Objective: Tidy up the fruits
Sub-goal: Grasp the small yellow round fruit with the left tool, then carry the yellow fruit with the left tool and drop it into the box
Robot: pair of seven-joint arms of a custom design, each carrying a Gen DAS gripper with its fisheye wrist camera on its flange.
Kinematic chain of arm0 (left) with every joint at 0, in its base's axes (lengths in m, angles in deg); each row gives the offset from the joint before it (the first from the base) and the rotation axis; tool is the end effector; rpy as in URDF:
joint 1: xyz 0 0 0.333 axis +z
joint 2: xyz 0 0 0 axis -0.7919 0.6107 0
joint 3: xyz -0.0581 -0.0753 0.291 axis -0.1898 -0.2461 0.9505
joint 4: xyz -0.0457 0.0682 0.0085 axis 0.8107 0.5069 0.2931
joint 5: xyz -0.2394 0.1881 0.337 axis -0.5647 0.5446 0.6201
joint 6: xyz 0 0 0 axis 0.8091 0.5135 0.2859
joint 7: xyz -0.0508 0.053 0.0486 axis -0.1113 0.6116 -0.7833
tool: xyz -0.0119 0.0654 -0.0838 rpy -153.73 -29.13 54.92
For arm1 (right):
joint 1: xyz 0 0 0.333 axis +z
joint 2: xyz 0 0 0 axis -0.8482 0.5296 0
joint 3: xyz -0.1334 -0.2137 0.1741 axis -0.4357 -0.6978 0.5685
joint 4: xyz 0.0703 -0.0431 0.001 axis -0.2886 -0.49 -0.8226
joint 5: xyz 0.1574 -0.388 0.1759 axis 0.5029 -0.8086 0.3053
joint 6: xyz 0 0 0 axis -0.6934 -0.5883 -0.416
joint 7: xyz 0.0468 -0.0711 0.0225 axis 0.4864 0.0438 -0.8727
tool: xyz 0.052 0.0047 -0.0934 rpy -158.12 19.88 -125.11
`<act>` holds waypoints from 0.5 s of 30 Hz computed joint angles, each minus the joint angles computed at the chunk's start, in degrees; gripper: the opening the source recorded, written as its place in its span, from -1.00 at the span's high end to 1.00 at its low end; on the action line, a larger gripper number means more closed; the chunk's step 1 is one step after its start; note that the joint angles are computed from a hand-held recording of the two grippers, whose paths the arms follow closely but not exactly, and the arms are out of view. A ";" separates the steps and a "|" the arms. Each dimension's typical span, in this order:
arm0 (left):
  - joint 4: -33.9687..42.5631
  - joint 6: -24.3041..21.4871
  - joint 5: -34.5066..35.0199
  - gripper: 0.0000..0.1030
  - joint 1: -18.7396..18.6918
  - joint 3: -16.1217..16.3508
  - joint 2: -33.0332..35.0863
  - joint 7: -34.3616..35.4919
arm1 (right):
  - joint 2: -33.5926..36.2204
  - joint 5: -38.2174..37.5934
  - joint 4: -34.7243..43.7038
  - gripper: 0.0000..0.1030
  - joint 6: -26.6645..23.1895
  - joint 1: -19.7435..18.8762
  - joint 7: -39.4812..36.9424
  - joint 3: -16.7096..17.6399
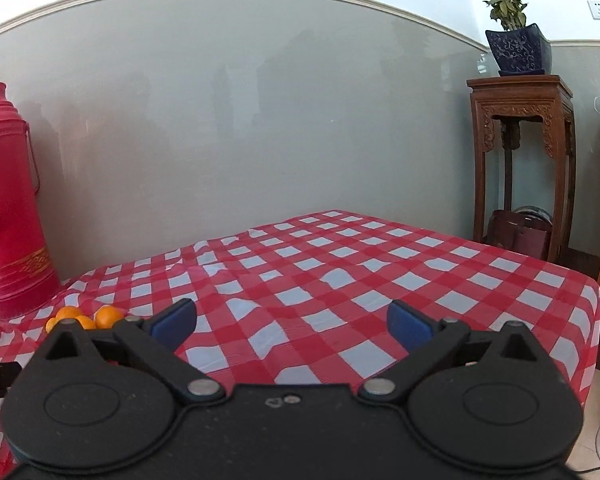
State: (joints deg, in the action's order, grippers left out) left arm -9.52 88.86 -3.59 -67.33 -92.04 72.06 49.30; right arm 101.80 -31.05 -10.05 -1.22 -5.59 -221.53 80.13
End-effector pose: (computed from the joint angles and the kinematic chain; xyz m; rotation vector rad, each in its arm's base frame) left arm 0.7661 -0.4007 0.3380 -1.0049 2.2058 -1.2133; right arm 0.6095 0.4814 0.3076 -0.4583 2.1547 -1.6180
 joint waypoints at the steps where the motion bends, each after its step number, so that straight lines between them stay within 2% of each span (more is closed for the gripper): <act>1: 1.81 -1.07 0.10 -0.30 -0.97 1.13 0.93 -0.91 | -0.16 -0.08 -0.28 -0.87 -0.06 0.08 0.04 -0.03; 3: 5.24 -3.19 0.42 -0.27 -2.47 2.89 2.77 -2.33 | 0.14 -0.14 0.17 -0.87 -0.39 0.06 -0.34 -0.06; 7: 10.44 -8.20 0.38 0.13 -3.64 3.77 5.64 -3.28 | 0.17 -0.31 0.12 -0.87 -0.65 0.20 -0.20 -0.25; 9: 12.73 -9.98 0.23 0.24 -4.32 4.37 6.90 -3.98 | -0.01 -0.36 -0.12 -0.87 -0.60 0.18 -0.27 -0.18; 12: 13.30 -9.61 0.00 0.51 -4.57 4.34 7.39 -3.83 | -0.44 -0.53 -0.81 -0.87 -0.17 0.13 0.20 -0.04; 15: 10.95 -6.43 -0.17 0.51 -4.34 4.31 6.32 -3.77 | -0.79 -0.44 -1.19 -0.87 0.32 -0.07 0.62 0.17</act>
State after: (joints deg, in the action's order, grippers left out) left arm 1.44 82.43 -3.76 -71.67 -87.73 78.38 45.53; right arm 101.01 -31.49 -11.25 -0.91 -5.67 -220.91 80.30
